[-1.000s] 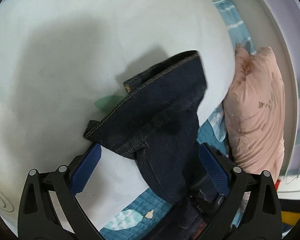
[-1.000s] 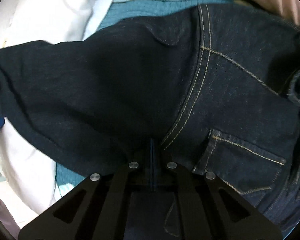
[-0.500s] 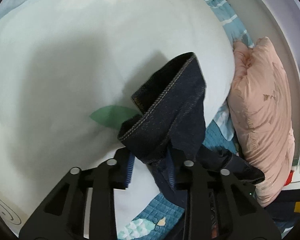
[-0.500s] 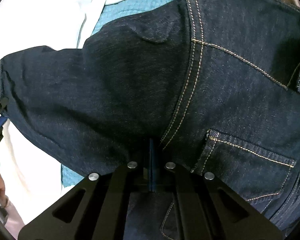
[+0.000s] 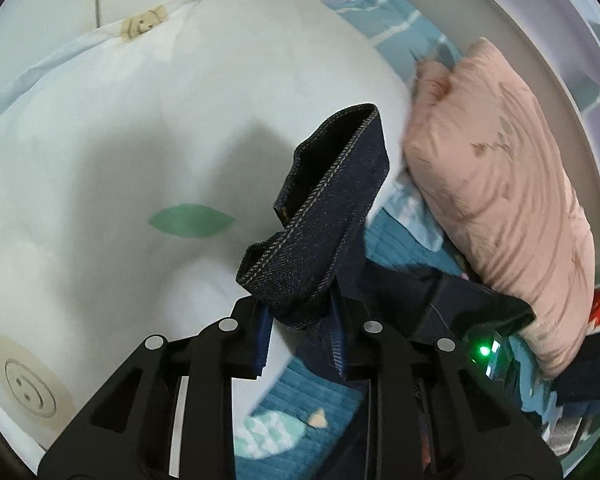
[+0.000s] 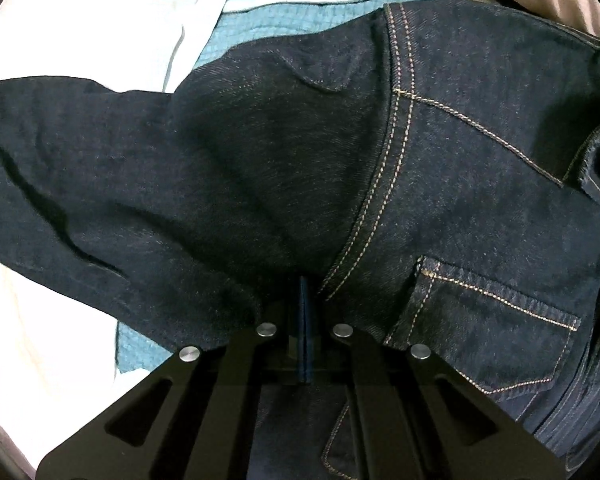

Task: Fold large clothes
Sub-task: 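Lift the sleeve cuff with the left tool and swing it over the jacket front, then lay the sleeve cuff on the jacket front and open the left tool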

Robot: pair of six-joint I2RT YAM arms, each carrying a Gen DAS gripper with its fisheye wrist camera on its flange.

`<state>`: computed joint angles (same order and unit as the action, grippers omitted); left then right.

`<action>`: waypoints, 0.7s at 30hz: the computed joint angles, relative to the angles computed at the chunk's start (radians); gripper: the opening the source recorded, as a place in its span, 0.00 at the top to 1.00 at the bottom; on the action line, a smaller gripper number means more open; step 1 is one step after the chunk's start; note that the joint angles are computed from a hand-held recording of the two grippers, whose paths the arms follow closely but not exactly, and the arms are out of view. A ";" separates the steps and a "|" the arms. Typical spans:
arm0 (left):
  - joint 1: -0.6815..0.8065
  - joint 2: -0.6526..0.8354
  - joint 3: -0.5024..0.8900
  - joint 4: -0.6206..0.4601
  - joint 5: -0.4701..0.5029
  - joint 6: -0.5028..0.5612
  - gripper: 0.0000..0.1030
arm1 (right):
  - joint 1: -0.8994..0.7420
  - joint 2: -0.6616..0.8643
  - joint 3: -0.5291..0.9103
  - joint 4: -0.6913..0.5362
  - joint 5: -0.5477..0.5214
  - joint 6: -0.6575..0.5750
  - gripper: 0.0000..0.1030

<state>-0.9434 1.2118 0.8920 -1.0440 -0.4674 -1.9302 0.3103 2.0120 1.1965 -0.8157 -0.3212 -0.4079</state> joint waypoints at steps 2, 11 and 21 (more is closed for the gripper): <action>-0.013 0.047 0.062 -0.010 -0.009 0.020 0.76 | -0.063 -0.004 0.043 -0.077 -0.025 -0.049 1.00; -0.059 0.401 0.448 -0.145 -0.001 0.114 0.76 | -0.266 -0.162 0.042 -0.259 -0.077 -0.246 1.00; -0.076 0.864 1.032 -0.296 0.028 0.233 0.75 | -0.614 -0.018 0.418 -0.568 -0.188 -0.532 1.00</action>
